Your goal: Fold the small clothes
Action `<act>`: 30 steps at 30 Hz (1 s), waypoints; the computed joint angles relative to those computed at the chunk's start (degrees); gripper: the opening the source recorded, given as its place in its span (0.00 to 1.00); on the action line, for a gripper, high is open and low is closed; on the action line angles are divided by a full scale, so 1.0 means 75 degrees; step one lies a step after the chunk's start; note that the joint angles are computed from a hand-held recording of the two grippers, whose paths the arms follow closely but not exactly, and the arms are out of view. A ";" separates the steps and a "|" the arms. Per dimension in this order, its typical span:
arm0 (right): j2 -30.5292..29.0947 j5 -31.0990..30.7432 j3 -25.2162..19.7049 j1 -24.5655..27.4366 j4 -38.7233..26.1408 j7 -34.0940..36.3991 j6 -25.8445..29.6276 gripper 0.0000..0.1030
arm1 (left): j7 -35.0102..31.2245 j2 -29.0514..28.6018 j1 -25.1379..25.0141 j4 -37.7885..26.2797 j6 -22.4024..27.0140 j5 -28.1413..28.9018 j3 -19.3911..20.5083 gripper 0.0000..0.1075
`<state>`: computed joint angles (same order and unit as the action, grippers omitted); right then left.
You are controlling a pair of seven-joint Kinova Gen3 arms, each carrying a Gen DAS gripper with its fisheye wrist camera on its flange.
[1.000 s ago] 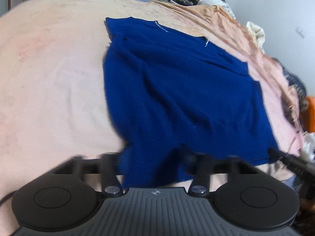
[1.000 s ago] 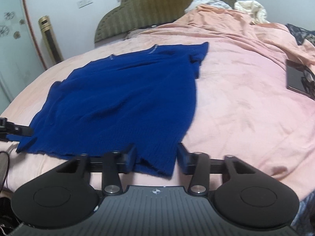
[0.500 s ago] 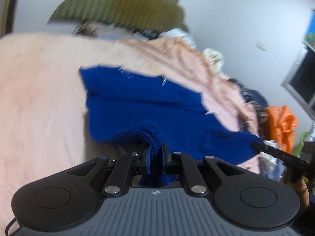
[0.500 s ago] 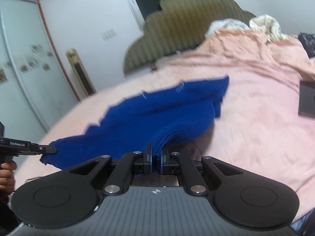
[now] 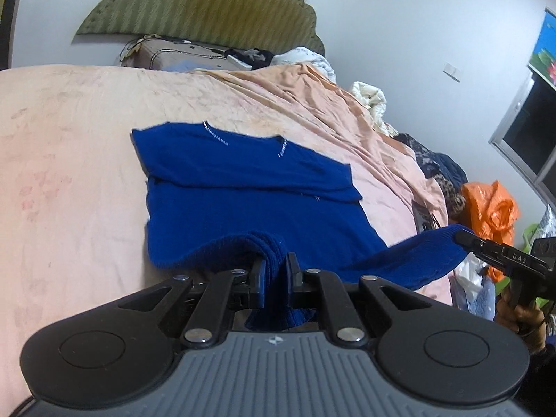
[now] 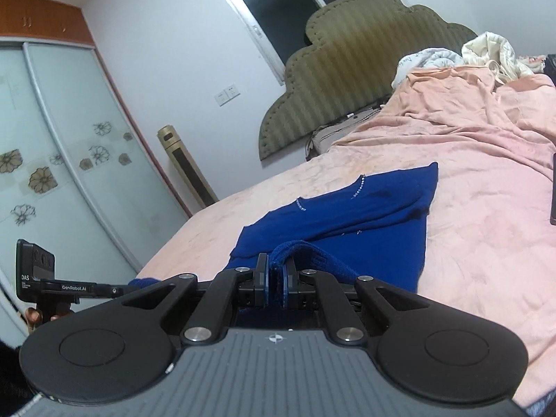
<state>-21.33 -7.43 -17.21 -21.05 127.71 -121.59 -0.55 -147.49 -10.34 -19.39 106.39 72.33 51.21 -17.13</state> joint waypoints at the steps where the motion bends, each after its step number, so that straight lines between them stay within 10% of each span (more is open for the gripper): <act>1: 0.0130 0.0012 0.0064 0.0004 -0.0057 -0.0002 -0.0114 0.09 | 0.0110 0.0097 0.0025 -0.0120 -0.0095 0.0014 0.0074 0.10; 16: 0.2968 -0.0876 -0.0346 0.1500 -0.1847 0.1049 -0.0873 0.10 | 0.2382 0.2290 0.0655 -0.2760 -0.2088 -0.0967 0.1802 0.10; 30: 0.5684 0.0127 0.0199 0.1567 -0.4815 0.0351 0.0613 0.09 | 0.5500 0.4820 0.1577 -0.5422 -0.2912 -0.4012 0.2552 0.10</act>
<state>21.30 -6.48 -15.72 -9.30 91.60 -118.95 4.05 -106.24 25.81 -7.56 65.72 50.48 21.12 2.01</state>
